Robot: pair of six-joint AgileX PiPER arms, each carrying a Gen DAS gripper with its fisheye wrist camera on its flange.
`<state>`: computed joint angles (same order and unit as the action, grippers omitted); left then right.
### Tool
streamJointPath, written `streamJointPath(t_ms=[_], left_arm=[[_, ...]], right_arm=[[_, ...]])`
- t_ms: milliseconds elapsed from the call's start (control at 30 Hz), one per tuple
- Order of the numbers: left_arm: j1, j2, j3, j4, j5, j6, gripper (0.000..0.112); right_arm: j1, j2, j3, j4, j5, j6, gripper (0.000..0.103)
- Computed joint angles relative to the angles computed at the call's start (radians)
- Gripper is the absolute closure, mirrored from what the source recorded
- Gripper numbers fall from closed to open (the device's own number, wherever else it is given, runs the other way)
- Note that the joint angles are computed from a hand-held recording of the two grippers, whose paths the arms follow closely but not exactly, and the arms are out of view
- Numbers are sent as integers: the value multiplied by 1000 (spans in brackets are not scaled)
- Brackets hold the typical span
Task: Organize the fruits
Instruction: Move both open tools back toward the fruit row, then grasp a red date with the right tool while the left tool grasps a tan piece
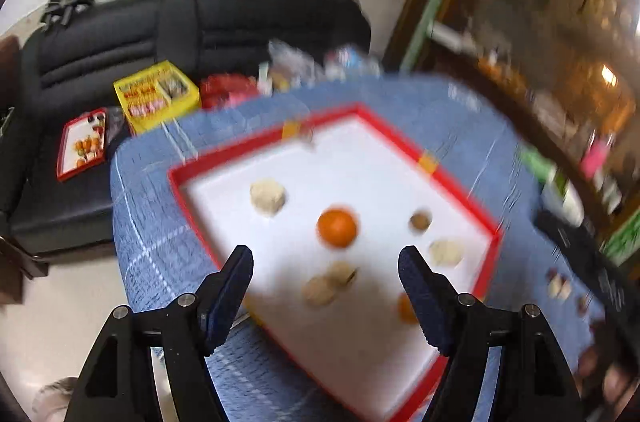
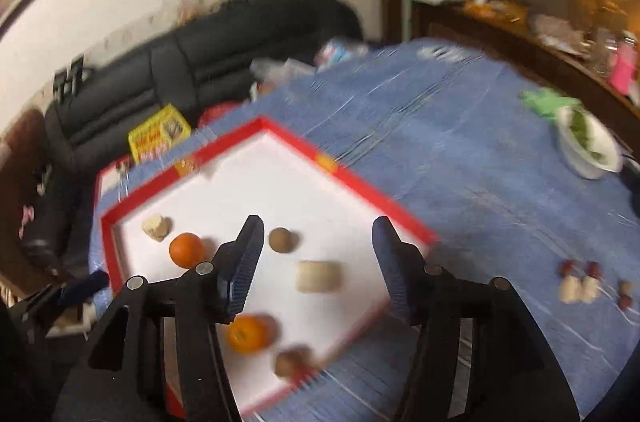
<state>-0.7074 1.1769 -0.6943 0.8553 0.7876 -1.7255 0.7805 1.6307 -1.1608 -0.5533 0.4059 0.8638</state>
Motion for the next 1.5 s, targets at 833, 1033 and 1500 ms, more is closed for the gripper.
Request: streamJointPath(t_ms=[833, 1033, 1500], left_arm=[[-237, 959, -1014, -312, -192, 730, 38], [-226, 1128, -1282, -420, -90, 862, 38], [-260, 1042, -1140, -351, -77, 803, 90]], right_arm=[[-921, -64, 382, 439, -226, -676, 47], [-930, -21, 342, 508, -212, -740, 65], [-956, -121, 438, 784, -227, -1020, 74]])
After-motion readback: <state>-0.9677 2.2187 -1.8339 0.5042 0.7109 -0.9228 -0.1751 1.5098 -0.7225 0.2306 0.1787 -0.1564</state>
